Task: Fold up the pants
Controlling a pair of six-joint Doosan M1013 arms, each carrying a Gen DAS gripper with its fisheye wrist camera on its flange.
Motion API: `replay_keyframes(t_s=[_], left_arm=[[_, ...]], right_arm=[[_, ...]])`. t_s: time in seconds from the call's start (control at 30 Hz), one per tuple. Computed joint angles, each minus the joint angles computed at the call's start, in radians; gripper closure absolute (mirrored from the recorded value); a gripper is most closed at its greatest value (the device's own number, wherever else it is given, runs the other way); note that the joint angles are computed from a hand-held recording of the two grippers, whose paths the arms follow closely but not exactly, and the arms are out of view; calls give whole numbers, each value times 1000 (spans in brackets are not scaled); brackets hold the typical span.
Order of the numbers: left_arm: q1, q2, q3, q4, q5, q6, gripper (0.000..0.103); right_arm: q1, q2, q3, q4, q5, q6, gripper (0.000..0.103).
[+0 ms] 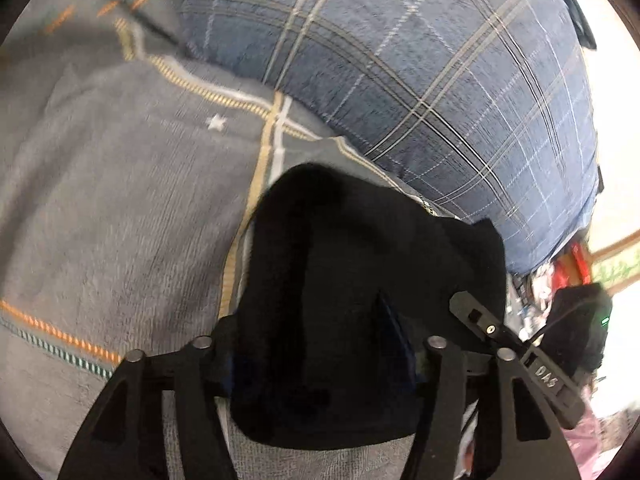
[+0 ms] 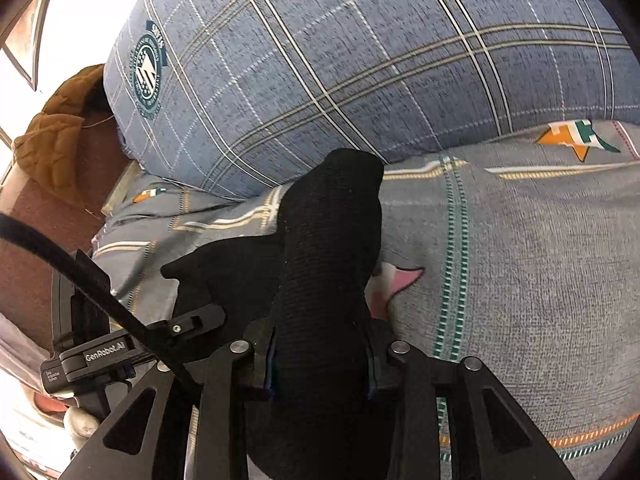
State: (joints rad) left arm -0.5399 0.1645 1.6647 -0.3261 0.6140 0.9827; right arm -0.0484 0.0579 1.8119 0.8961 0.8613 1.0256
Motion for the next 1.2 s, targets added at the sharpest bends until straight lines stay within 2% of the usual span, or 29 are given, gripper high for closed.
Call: replay_keyframes(t_s=[0.03,0.1,0.13,0.23,0.3,0.37,0.43,0.5,0.6,0.7,0.77,0.83,0.9,0.93,1.07,1.2], left_arm=[[8,-6,17,-53,-20,29,39],[21,-20,43,-147,-40,97,39],[26,-28,53,-185,-38,127,39],[33,-58,70,-201,-13,149,39],[30,-92,81,-158,-7,138,39],[27,-133,94,-123,-42,120,39],[29,-151,93,-142,-90,115,39],[35,-143,80,-197,-118,149,37],[26,-95,36,-198,-136,133,37],[39,-40,12,-349,-135,219,37],[45,-15,8,-325,-141,167,37],[51,-2,14,-323,-145,129,37],[58,-8,53,-448,-196,181,38],[58,-12,62,-464,-207,195,38],[39,-22,74,-365,-235,138,38],[46,-31,76,-392,-220,173,38]], right_arm=[[-1,2,3,-9,-3,10,59],[-10,5,14,-14,-16,36,34],[-18,4,18,-8,-15,46,31],[-35,-10,25,3,-6,46,30],[-37,-47,34,-32,-58,51,30],[-47,-84,47,-11,-116,20,30],[-74,-98,45,106,-100,-67,29],[-92,-76,18,225,-16,-135,29],[-88,-15,-35,290,107,-131,29],[-51,30,-73,199,75,-40,29],[-45,52,-81,167,54,19,29],[-57,65,-70,206,56,43,31],[-74,76,-55,268,79,49,31],[-82,78,-42,301,89,36,31],[-83,76,-16,345,79,0,32],[-83,64,-12,342,66,4,32]])
